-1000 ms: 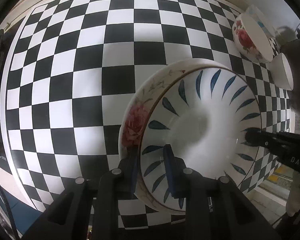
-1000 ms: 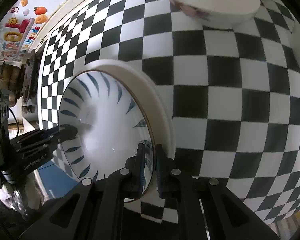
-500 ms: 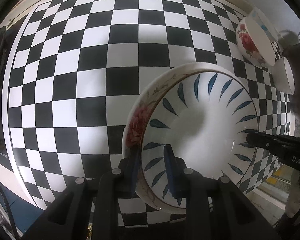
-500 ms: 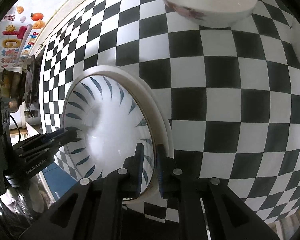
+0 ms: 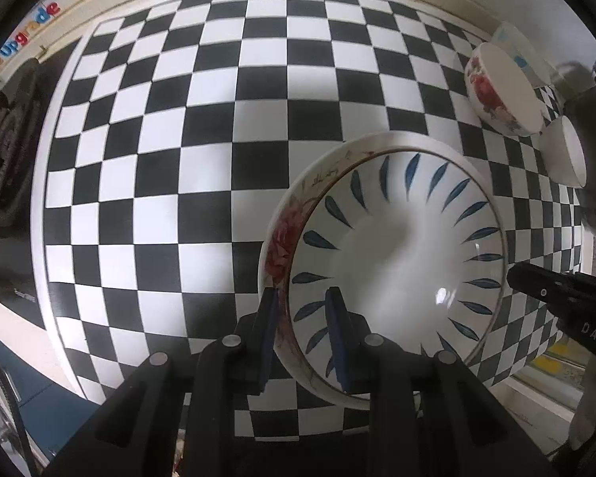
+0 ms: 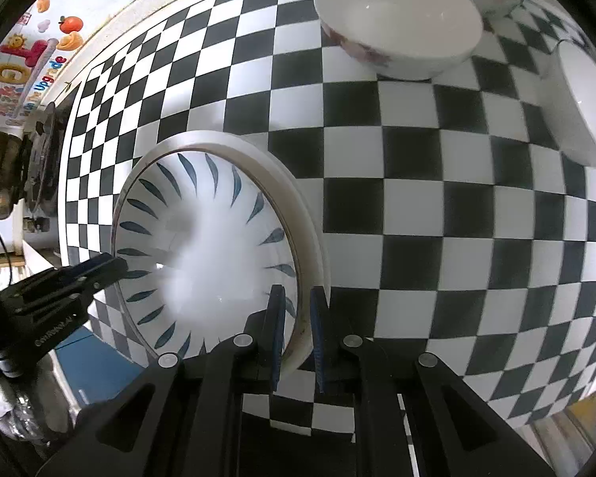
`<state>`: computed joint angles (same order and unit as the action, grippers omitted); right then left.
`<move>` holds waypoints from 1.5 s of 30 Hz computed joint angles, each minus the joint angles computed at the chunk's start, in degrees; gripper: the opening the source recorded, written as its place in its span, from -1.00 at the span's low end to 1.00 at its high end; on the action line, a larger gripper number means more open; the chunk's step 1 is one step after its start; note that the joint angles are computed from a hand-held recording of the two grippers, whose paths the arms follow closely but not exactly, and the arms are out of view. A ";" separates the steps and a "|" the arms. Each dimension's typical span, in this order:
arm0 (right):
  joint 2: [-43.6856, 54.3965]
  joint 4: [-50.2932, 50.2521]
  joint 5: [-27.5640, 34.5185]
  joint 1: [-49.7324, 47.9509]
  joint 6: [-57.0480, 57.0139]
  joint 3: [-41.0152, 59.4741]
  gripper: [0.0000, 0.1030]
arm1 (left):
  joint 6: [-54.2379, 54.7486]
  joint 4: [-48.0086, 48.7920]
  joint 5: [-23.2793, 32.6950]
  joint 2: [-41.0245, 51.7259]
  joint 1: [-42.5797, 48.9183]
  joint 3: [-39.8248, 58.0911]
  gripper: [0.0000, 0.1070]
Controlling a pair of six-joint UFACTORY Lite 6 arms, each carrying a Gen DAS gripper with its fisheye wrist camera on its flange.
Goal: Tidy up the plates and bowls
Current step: 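Lower the blue-striped plate onto the stack and open both tools, then move both tools to a white bowl and grip its rim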
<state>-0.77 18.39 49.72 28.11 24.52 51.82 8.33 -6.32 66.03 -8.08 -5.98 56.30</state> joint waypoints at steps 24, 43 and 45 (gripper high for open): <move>-3.49 -21.31 36.08 26.06 36.44 43.94 -0.59 | -0.32 -3.98 32.91 -7.26 6.79 35.74 -0.58; 4.47 -26.27 47.99 32.87 42.59 64.08 -0.05 | 8.98 -9.23 40.98 -4.65 16.41 44.39 -0.58; 3.84 -26.26 46.78 32.81 43.75 62.96 0.11 | 9.04 -9.84 39.68 -4.41 16.28 43.79 -0.58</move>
